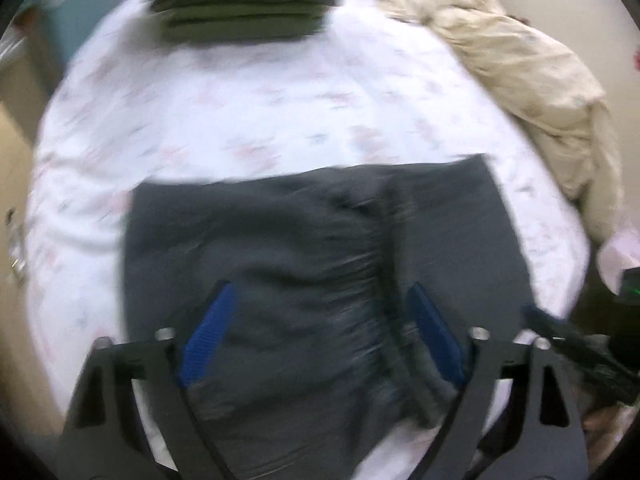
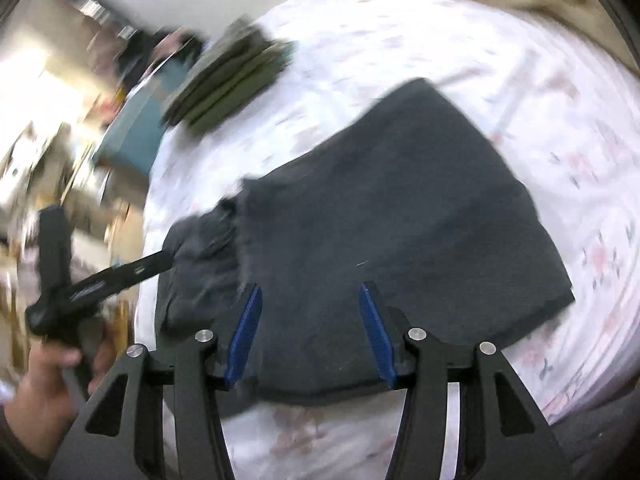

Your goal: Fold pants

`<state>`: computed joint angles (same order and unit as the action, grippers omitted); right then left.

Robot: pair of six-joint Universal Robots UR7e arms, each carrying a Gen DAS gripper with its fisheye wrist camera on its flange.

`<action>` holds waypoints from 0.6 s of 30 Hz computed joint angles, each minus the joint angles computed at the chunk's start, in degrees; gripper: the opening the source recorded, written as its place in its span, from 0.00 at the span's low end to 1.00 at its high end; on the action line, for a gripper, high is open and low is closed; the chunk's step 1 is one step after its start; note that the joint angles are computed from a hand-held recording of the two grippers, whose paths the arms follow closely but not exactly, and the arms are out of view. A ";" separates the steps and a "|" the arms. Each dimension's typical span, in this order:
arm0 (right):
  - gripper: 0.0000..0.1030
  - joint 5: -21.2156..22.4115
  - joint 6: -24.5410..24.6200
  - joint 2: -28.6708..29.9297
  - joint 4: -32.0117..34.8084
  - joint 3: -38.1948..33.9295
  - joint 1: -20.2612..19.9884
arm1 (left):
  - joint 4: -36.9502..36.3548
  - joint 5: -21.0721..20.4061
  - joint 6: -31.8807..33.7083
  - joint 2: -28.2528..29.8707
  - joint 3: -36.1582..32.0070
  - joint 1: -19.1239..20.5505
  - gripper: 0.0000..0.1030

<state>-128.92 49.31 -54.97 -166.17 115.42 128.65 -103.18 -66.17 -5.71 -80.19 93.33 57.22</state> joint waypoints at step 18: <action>0.53 0.59 10.63 -8.87 -24.31 14.42 -5.25 | 1.51 5.76 0.44 10.69 -4.09 -3.90 0.09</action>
